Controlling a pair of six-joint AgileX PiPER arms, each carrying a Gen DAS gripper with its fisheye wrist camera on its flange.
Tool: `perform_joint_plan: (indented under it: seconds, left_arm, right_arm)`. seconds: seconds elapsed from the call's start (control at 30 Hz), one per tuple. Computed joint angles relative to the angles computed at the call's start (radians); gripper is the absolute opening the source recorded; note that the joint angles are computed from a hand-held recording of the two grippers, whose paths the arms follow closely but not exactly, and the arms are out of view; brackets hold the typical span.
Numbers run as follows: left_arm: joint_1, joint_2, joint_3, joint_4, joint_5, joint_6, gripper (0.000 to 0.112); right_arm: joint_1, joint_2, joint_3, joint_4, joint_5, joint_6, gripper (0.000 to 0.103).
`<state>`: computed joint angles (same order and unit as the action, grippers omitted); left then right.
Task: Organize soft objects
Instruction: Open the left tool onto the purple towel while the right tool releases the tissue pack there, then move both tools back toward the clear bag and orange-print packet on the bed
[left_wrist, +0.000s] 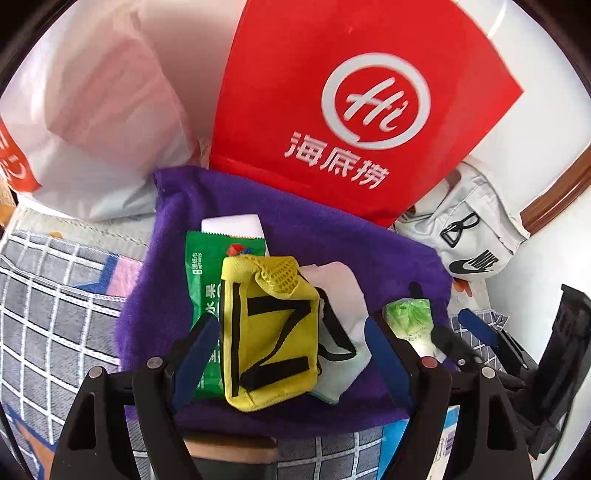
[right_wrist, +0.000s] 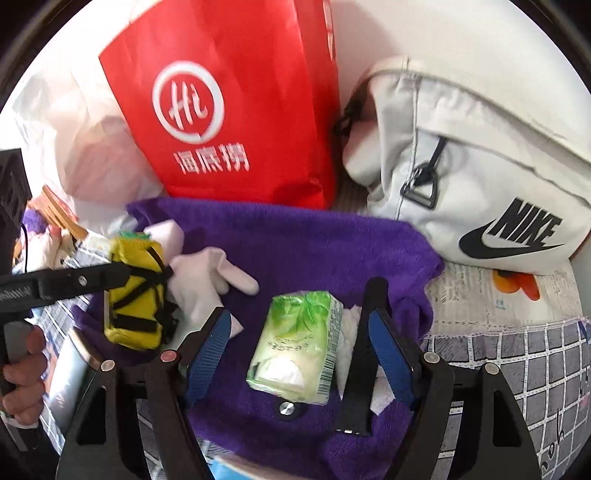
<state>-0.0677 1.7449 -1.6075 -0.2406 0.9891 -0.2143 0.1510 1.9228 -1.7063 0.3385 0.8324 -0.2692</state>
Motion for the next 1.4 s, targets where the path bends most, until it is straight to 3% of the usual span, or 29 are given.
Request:
perform_joint_plan:
  seconds: [0.13,0.33,0.5,0.77,0.9,1.03,1.13,1.4]
  left_arm:
    - [0.004,-0.075,0.048,0.032,-0.017,-0.034,0.080]
    - [0.012,-0.232,0.151,0.072,0.014,-0.052,0.080]
    - [0.023,-0.370,0.262,0.092,0.041,-0.076,0.080]
    - [0.018,-0.615,0.468,0.101,0.065,-0.103,0.080]
    - [0.013,-0.719,0.558,0.118,0.082,-0.122,0.080]
    - [0.003,-0.801,0.653,0.139,0.081,-0.142,0.080]
    - [-0.096,-0.866,0.731,0.250,0.075,-0.245,0.080]
    - [0.010,-0.960,0.853,0.128,0.076,-0.120,0.080]
  right_arm:
    - [-0.007,-0.069,0.055,0.071,-0.023,-0.007,0.076]
    - [0.015,-0.238,0.205,0.059,-0.038,0.001,0.076]
    - [0.057,-0.451,0.424,0.033,-0.068,0.012,0.076]
    - [0.117,-0.776,0.702,0.057,-0.043,0.022,0.076]
    - [0.232,-0.909,0.820,-0.030,-0.053,0.114,0.068]
    - [0.360,-0.968,0.932,-0.123,-0.089,0.232,0.059]
    - [0.440,-0.981,1.008,-0.174,-0.132,0.322,0.059]
    - [0.571,-0.949,1.089,-0.242,-0.204,0.441,0.059]
